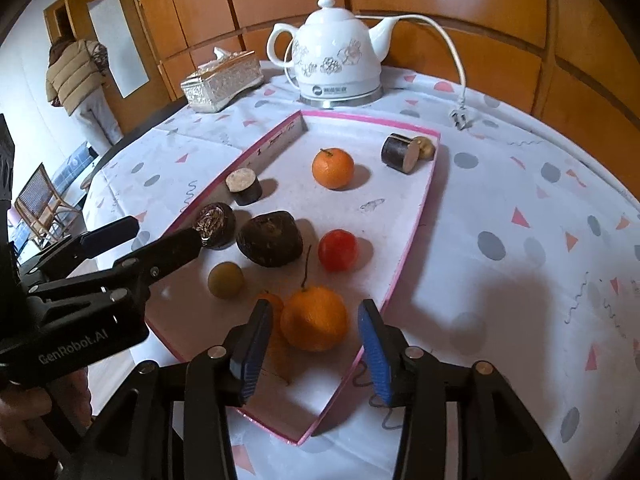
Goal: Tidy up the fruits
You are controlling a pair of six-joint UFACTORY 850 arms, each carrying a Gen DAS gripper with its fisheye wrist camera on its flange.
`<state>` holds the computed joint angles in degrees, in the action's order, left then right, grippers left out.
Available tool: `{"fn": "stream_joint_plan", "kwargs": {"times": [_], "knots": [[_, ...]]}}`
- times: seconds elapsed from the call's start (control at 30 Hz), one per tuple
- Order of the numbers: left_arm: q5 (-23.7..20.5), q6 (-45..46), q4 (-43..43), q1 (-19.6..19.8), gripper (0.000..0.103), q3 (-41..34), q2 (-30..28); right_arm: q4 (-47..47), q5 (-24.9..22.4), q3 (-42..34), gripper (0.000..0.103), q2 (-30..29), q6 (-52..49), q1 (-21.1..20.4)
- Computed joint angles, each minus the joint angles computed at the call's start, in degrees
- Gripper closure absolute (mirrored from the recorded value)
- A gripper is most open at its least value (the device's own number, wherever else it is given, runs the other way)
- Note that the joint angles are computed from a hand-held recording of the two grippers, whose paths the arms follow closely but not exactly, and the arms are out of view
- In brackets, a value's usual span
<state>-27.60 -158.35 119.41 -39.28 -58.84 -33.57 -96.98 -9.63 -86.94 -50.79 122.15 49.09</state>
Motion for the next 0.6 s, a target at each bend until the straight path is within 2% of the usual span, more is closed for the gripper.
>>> {"fn": "stream_joint_plan", "kwargs": {"times": [0.07, 0.23, 0.47, 0.6], "knots": [[-1.23, 0.78, -1.41, -0.62, 0.009, 0.18, 0.33, -3.77, -2.82, 1.55, 0.058, 0.93, 5.81, 0.86], [-3.7, 0.76, -1.76, -2.19, 0.0, 1.22, 1.46, -2.22, -10.92, 4.67, 0.057, 2.58, 10.74, 3.07], [-5.38, 2.12, -3.52, -4.44, 0.0, 2.12, 2.13, 3.22, -20.59, 7.65, 0.057, 3.94, 11.02, 5.56], [-6.47, 1.19, -2.85, -5.59, 0.0, 3.07, 2.63, 6.6, -22.83, 8.49, 0.056, 4.08, 10.59, 6.0]]}}
